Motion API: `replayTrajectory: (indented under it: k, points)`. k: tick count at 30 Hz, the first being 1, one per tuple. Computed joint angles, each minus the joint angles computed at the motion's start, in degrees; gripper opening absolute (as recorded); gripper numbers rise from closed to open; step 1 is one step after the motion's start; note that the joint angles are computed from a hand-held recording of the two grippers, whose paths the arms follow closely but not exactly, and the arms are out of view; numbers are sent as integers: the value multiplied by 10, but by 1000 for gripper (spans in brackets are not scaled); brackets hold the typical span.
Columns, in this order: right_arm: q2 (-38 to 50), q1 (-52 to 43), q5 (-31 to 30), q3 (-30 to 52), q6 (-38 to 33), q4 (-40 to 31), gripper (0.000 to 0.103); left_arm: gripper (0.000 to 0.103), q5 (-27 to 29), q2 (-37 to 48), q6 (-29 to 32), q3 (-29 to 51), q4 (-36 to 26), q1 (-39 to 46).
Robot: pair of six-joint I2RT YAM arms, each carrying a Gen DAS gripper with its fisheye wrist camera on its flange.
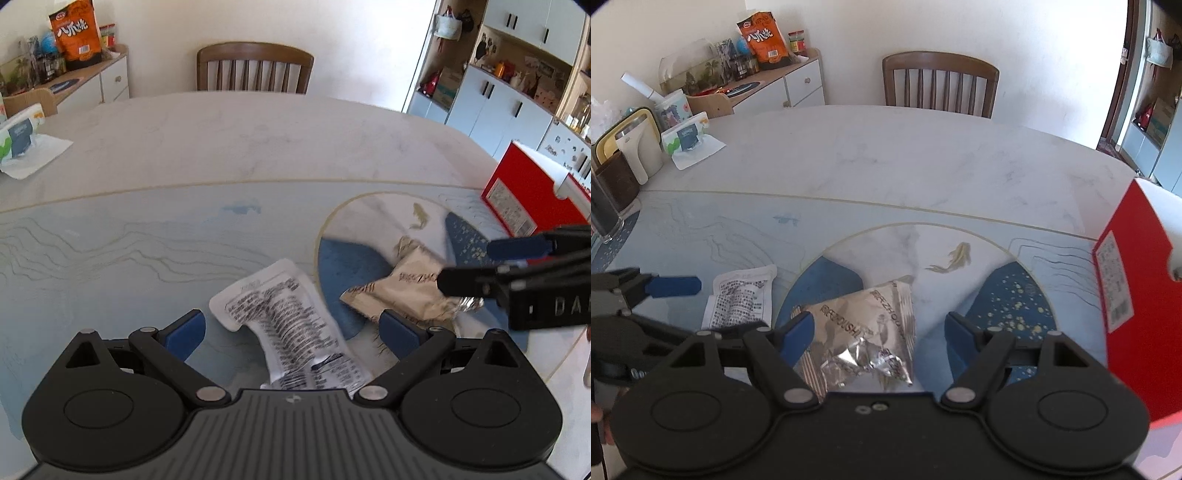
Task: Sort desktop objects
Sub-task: 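Grasp white printed packet with left tool while right tool grasps silver foil snack bag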
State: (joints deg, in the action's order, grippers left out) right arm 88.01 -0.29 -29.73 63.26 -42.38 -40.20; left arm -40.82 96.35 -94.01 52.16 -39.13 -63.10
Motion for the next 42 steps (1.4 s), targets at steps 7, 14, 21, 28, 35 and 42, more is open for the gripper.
replayTrajectory:
  k: [7, 14, 21, 28, 35, 42]
  points:
    - [27, 24, 22, 8, 15, 7, 77, 101, 2, 22, -10, 1, 9, -1]
    - [42, 33, 32, 1, 30, 21, 78, 101, -8, 54, 18, 27, -3, 5]
    - [56, 33, 26, 8, 32, -2, 76, 100, -16, 71, 48, 34, -5, -1]
    - [37, 30, 29, -19, 28, 18, 59, 96, -24, 74, 53, 33, -9, -7]
    - [39, 6, 25, -12, 32, 12, 54, 74, -34, 65, 47, 27, -16, -11]
    - [26, -29, 28, -14, 14, -1, 53, 49, -33, 35, 46, 2, -2, -9]
